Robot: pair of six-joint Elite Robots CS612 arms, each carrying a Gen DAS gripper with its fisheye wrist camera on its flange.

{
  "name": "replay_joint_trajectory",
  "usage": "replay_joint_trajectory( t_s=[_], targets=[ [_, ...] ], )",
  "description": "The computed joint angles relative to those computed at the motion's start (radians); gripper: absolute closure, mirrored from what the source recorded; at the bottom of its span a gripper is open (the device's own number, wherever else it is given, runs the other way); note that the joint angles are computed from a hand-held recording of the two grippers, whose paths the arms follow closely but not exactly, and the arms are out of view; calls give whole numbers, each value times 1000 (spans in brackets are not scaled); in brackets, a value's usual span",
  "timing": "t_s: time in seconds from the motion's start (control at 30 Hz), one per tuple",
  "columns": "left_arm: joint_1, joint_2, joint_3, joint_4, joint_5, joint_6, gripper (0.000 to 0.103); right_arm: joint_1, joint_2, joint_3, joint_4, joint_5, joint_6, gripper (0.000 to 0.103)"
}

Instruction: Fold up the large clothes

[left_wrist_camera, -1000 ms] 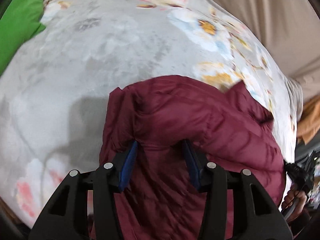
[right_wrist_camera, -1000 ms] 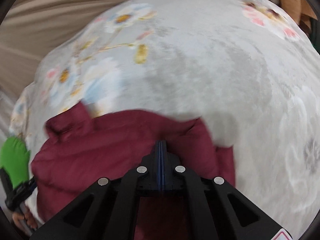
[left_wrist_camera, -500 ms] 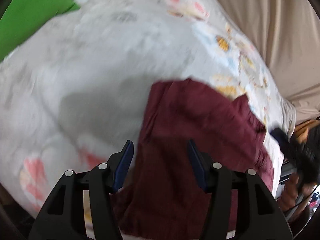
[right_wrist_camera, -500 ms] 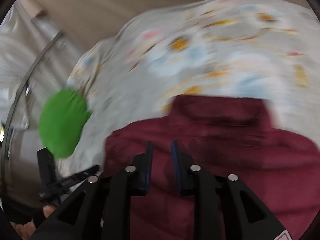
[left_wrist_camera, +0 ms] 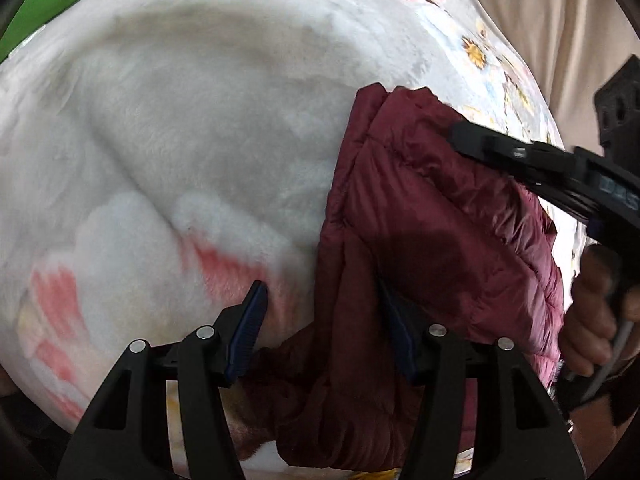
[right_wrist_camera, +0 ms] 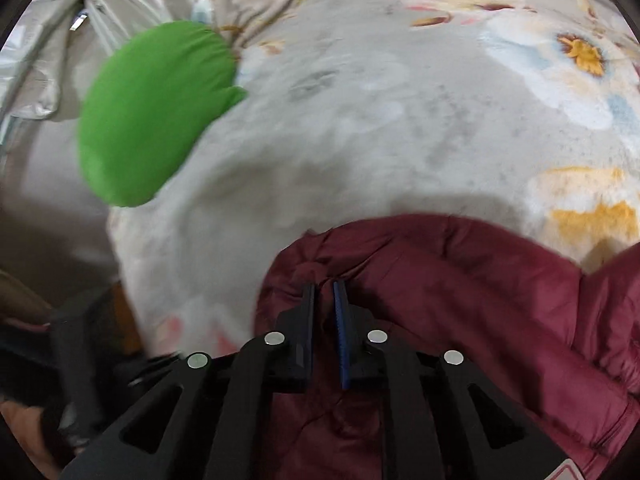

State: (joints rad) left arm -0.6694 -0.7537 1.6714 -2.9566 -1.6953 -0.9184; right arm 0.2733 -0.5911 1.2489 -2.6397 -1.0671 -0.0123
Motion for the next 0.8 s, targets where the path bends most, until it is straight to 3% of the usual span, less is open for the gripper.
replay_joint_trajectory(
  t_s=[0.07, 0.13, 0.27, 0.3, 0.33, 0.43, 0.5, 0.53, 0.6, 0.67, 0.7, 0.8],
  targets=[
    [-1, 1, 0, -5, 3, 13, 47, -1, -8, 13, -7, -8, 4, 87],
    [-1, 0, 1, -3, 5, 21, 46, 4, 1, -4, 13, -24, 14, 71],
    [-2, 0, -3, 6, 5, 39, 46, 14, 39, -72, 77, -12, 23, 64],
    [-3, 0, -2, 7, 8, 49, 46, 18, 44, -85, 101, 1, 3, 72],
    [-4, 0, -2, 7, 13, 57, 46, 18, 44, -85, 103, 28, -25, 94],
    [-8, 1, 1, -9, 21, 58, 43, 5, 8, -5, -92, 96, 15, 100],
    [-10, 1, 3, -10, 28, 64, 43, -3, -4, 25, -172, 27, 83, 101],
    [-13, 0, 1, -2, 39, 74, 42, 1, 6, 19, -149, -63, 96, 101],
    [-20, -5, 3, 15, 57, 95, 37, 5, 16, 12, -102, -162, 116, 101],
    [-20, -6, -2, 33, 63, 100, 36, -4, -6, 66, -212, -174, 218, 101],
    [-20, -7, -1, 34, 65, 93, 36, -8, -35, 122, -317, -222, 287, 101],
    [-17, -17, -6, 55, 69, 38, 43, -34, -99, 249, -467, -284, 390, 101]
  ],
)
